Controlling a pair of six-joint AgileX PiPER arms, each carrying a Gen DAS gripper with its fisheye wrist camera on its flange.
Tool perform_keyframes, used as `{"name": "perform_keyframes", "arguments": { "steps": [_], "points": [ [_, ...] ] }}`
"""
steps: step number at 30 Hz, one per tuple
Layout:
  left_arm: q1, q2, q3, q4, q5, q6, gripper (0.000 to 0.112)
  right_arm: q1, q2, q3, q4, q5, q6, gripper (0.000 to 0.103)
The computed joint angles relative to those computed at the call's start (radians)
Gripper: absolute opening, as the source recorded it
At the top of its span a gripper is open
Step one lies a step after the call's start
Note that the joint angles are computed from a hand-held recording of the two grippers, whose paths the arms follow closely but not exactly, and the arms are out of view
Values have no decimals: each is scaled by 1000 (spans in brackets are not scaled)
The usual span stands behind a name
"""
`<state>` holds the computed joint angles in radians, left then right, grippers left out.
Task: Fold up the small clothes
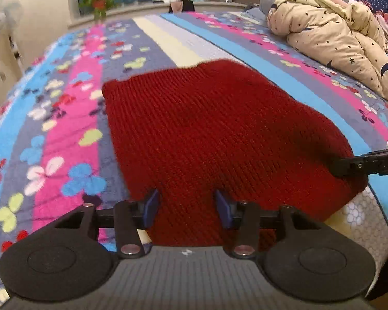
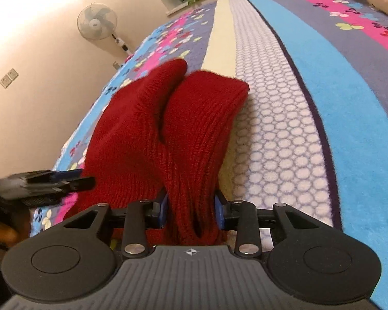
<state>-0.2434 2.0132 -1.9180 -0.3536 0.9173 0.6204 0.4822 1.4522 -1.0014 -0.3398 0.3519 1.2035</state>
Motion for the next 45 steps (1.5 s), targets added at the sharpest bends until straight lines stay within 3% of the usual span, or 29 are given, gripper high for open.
{"name": "perform_keyframes", "arguments": {
  "steps": [5, 8, 10, 13, 15, 19, 23, 29, 32, 35, 37, 40, 42, 44, 45],
  "points": [
    [72, -114, 121, -207, -10, 164, 54, 31, -33, 6, -133, 27, 152, 36],
    [39, -93, 138, -61, 36, 114, 52, 49, -49, 9, -183, 48, 182, 36],
    [14, -86, 149, -9, 17, 115, 53, 47, -24, -9, -121, 78, 95, 32],
    [35, -115, 147, -81, 25, 123, 50, 65, -1, -32, -150, 120, 117, 29],
    [55, -128, 158, -122, 32, 144, 50, 69, -32, -16, -199, 105, 184, 28],
    [29, -83, 117, -31, 74, 49, 50, 67, -37, -3, -175, 101, 169, 29],
    [51, -161, 208, -106, 6, 116, 50, 113, -28, -28, -254, 160, 232, 29],
    [53, -224, 296, -75, -55, 95, 59, 123, -24, -37, -195, 212, 201, 29],
    [77, -319, 406, -130, -125, 116, 79, 165, -48, -51, -225, 306, 245, 34],
    [68, -435, 544, -150, -239, 160, 86, 194, -82, -45, -221, 399, 292, 36],
    [56, -506, 626, -156, -312, 166, 88, 249, -87, -69, -279, 539, 371, 38],
    [27, -604, 728, -98, -386, 51, 93, 333, -139, -54, -376, 653, 507, 38],
    [-2, -659, 776, -27, -418, -50, 93, 406, -175, -44, -447, 715, 580, 48],
    [-46, -704, 816, 86, -456, -180, 93, 495, -182, -53, -518, 801, 641, 72],
    [-68, -722, 829, 147, -466, -248, 93, 530, -179, -57, -544, 831, 658, 77]
  ]
}}
